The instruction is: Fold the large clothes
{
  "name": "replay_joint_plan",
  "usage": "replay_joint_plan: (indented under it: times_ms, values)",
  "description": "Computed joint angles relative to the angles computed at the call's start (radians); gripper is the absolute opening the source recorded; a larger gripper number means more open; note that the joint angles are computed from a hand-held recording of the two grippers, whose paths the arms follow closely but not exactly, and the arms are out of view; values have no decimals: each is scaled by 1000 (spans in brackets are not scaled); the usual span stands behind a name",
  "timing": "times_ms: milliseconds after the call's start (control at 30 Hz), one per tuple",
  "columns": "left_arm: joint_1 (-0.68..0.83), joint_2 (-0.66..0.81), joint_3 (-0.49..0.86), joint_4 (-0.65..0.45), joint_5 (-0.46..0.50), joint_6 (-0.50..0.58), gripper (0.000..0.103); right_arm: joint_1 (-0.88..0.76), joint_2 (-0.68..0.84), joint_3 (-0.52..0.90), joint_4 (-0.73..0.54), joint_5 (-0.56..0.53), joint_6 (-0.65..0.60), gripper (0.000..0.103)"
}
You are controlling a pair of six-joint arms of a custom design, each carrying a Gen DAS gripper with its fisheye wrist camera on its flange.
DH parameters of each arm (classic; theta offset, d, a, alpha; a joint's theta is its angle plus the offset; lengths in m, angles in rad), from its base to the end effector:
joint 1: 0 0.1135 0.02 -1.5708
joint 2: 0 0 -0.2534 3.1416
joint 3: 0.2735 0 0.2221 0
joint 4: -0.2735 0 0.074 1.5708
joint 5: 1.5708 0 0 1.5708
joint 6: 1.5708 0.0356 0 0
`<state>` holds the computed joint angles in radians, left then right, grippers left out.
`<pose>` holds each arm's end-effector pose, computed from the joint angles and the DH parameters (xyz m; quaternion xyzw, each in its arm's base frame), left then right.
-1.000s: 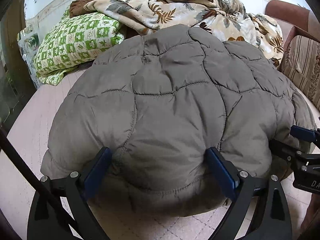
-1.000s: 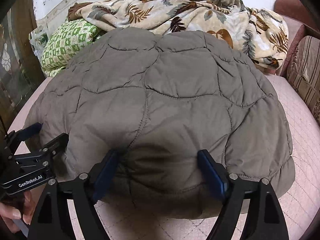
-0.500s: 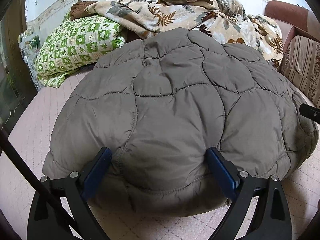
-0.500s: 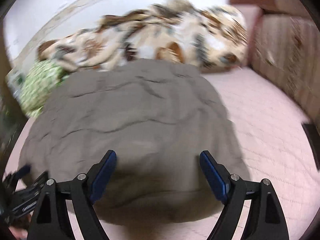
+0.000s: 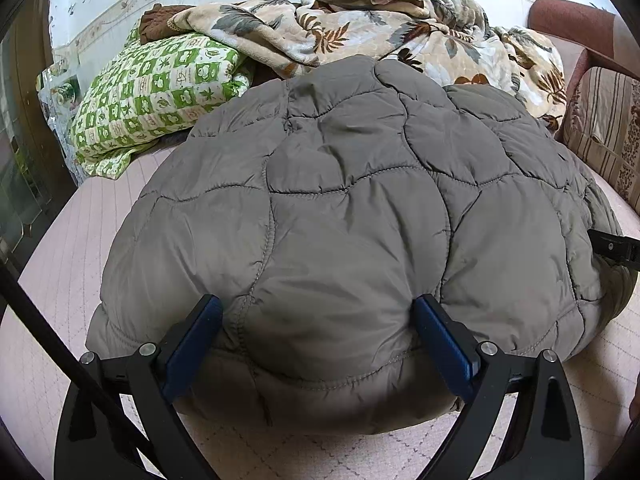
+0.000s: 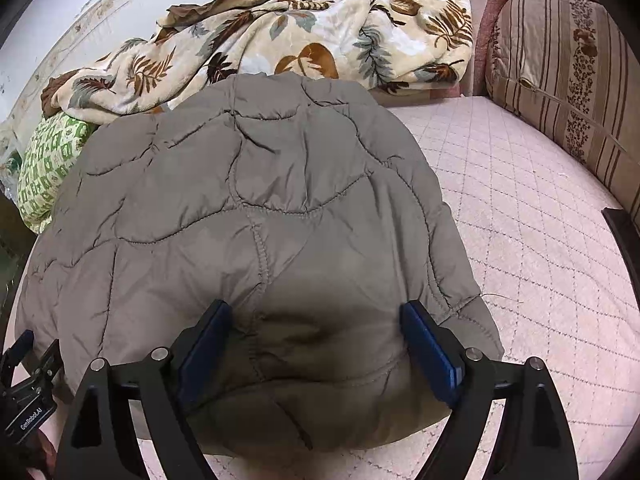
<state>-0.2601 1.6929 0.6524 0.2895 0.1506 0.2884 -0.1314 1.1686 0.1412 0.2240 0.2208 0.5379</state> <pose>0.2795 -0.0799 0.1364 0.2766 0.8723 -0.0634 0.3983 0.1558 -0.0285 0.1164 0.3417 0.8570 -0.0250 0.3850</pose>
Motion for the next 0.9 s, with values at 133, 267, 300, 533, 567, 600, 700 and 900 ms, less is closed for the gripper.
replay_joint_plan:
  times_ms: [133, 267, 300, 533, 567, 600, 700, 900]
  values:
    - [1, 0, 2, -1, 2, 1, 97, 31, -15, 0, -23, 37, 10, 90]
    - [2, 0, 3, -3, 2, 1, 97, 64, -89, -1, -69, 83, 27, 90]
    - [2, 0, 2, -2, 3, 1, 97, 73, -105, -3, -72, 94, 26, 90]
    - [1, -1, 1, -1, 1, 4, 97, 157, -149, -12, -29, 154, 18, 91]
    - [0, -1, -1, 2, 0, 3, 97, 163, -132, -10, -10, 156, 15, 91]
    - [0, -1, -1, 3, -1, 3, 97, 169, -119, -7, -1, 160, 16, 91]
    - [-3, -3, 0, 2, -3, 5, 97, 173, -48, 7, 40, 147, 18, 91]
    - [-7, -2, -3, 6, -7, 7, 97, 148, 67, 20, 105, 111, 18, 93]
